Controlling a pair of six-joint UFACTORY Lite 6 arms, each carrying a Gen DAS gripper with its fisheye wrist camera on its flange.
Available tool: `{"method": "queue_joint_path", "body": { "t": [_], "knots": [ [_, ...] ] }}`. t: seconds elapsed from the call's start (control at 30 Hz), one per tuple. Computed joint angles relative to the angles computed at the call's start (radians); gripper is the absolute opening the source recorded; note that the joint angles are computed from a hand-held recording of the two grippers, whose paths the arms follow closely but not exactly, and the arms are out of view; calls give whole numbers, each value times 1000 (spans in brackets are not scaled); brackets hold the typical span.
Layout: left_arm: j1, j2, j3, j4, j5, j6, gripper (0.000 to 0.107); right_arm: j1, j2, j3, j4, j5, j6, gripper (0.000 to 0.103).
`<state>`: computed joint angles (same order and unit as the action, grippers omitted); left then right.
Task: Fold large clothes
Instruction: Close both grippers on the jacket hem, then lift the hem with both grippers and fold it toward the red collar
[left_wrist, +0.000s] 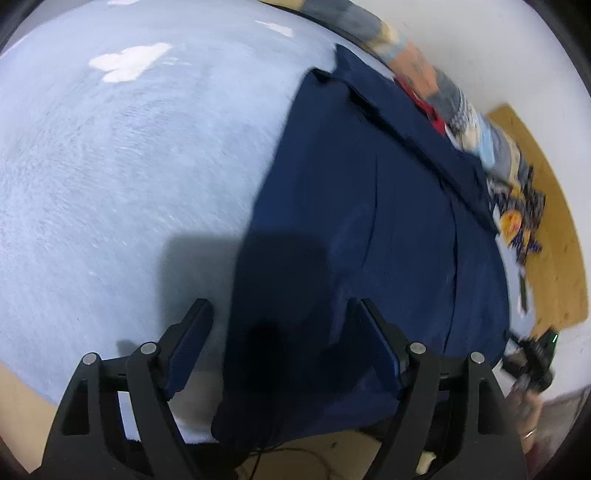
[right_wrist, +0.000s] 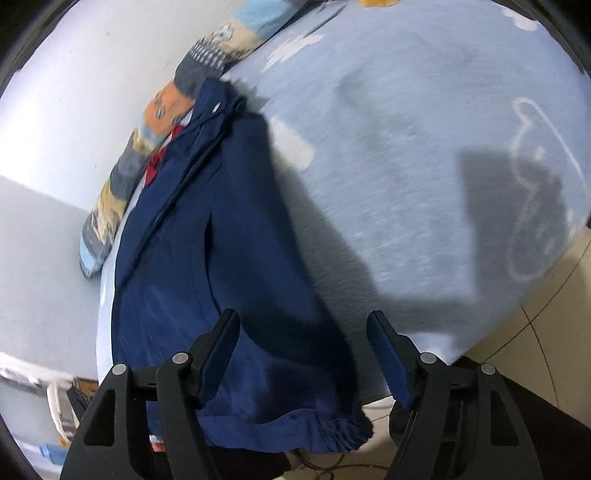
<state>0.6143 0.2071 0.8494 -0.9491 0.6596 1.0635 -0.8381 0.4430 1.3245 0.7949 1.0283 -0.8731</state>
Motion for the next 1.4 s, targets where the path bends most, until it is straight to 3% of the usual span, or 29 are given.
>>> {"method": "queue_joint_path", "body": {
  "t": [0.2,0.23,0.3,0.37,0.47,0.53,0.6,0.67,0.7,0.77,0.83,0.9,0.93,0.97,1.2,1.4],
  "knots": [
    [-48,-66,-80,19,-77,34,75,84,-64,-63,-58,-60,-1,74],
    [-57,-76,-90,25,-96,31,68,88,-67,-68,-61,-55,-5,74],
    [-63,-89,-98,45,-113,16,43,103,-70,-77,-79,-55,-18,74],
    [-51,-99,-101,44,-100,22,28,112,-95,-114,-99,-58,-50,74],
    [-35,-85,-86,60,-83,-8,28,119,-148,-170,-121,-69,-118,74],
    [-33,-75,-75,85,-78,-47,36,117,-159,-186,-142,-81,-127,74],
    [-47,-60,-63,132,-71,-103,63,102,-159,-188,-168,-90,-99,74],
    [-92,-63,-63,201,-84,-166,78,84,-127,-159,-182,-65,-67,74],
    [-120,-71,-68,246,-108,-207,79,78,-114,-148,-187,-56,-60,74],
    [-175,-86,-88,323,-154,-263,79,84,-111,-157,-206,-60,-56,74],
    [-203,-98,-109,333,-186,-261,72,122,-112,-174,-234,-76,-38,75],
    [-219,-127,-131,346,-215,-265,47,152,-160,-218,-246,-136,-62,69],
    [-219,-147,-145,331,-223,-246,35,169,-190,-246,-257,-165,-76,48],
    [-204,-175,-159,274,-213,-185,23,179,-207,-260,-259,-177,-81,16],
    [-219,-146,-153,264,-241,-185,27,98,-223,-227,-139,-59,-190,16],
    [-236,-134,-148,210,-222,-139,52,129,-222,-240,-154,-87,-168,24]
  ]
}}
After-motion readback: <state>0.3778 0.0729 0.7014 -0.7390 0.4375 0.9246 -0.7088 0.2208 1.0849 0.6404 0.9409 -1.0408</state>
